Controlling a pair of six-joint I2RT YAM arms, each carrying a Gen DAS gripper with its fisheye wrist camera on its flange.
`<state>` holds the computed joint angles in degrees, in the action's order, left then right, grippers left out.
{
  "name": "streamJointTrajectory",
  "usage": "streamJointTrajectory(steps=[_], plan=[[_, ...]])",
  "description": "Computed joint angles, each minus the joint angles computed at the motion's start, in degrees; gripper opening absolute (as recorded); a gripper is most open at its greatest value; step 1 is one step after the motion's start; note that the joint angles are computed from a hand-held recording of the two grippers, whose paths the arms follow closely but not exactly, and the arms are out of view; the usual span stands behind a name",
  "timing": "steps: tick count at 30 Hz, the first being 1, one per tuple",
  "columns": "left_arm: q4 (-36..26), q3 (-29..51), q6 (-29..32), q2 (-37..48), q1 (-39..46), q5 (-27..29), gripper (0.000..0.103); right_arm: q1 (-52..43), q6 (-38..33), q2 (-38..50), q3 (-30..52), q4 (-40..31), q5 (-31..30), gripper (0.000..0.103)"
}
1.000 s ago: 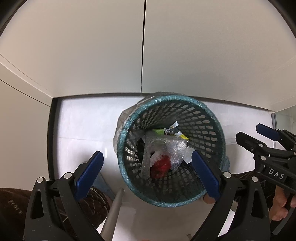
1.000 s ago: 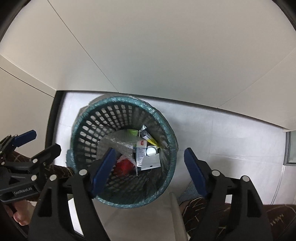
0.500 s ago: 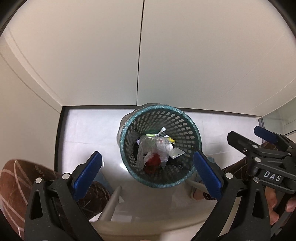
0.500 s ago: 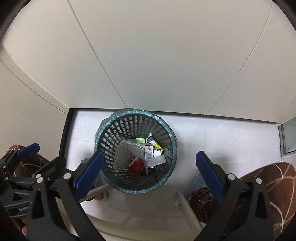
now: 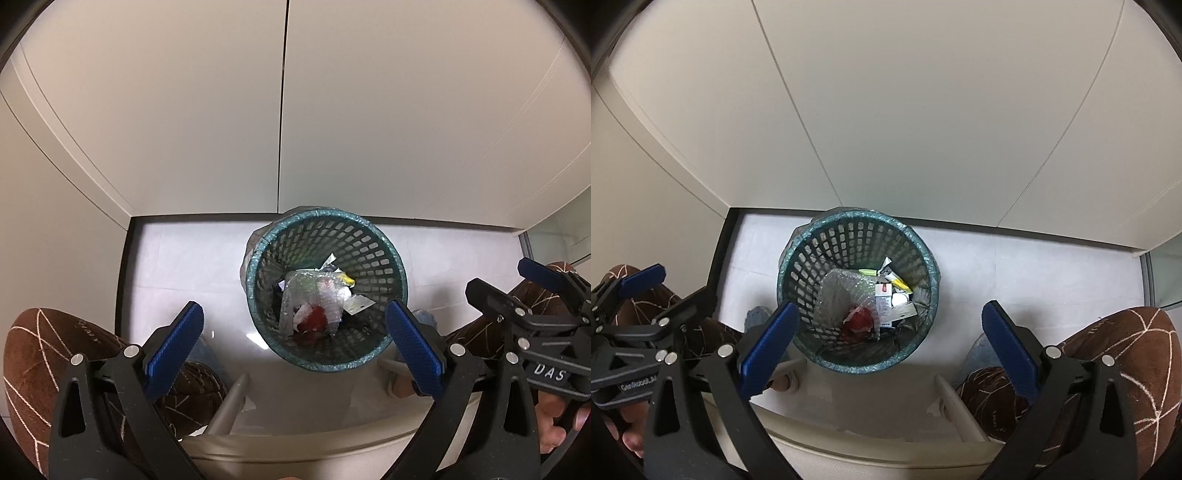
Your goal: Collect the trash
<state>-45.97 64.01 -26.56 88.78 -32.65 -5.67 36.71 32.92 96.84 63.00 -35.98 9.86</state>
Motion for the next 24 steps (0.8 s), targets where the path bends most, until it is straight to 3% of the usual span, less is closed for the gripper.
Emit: streamJointTrajectory(steps=[24], plan=[[0.1, -0.5, -0.7, 0.7, 2.3, 2.7, 0.097, -1.5, -0.3, 0.5, -0.4, -0.5, -1.9, 0.095]])
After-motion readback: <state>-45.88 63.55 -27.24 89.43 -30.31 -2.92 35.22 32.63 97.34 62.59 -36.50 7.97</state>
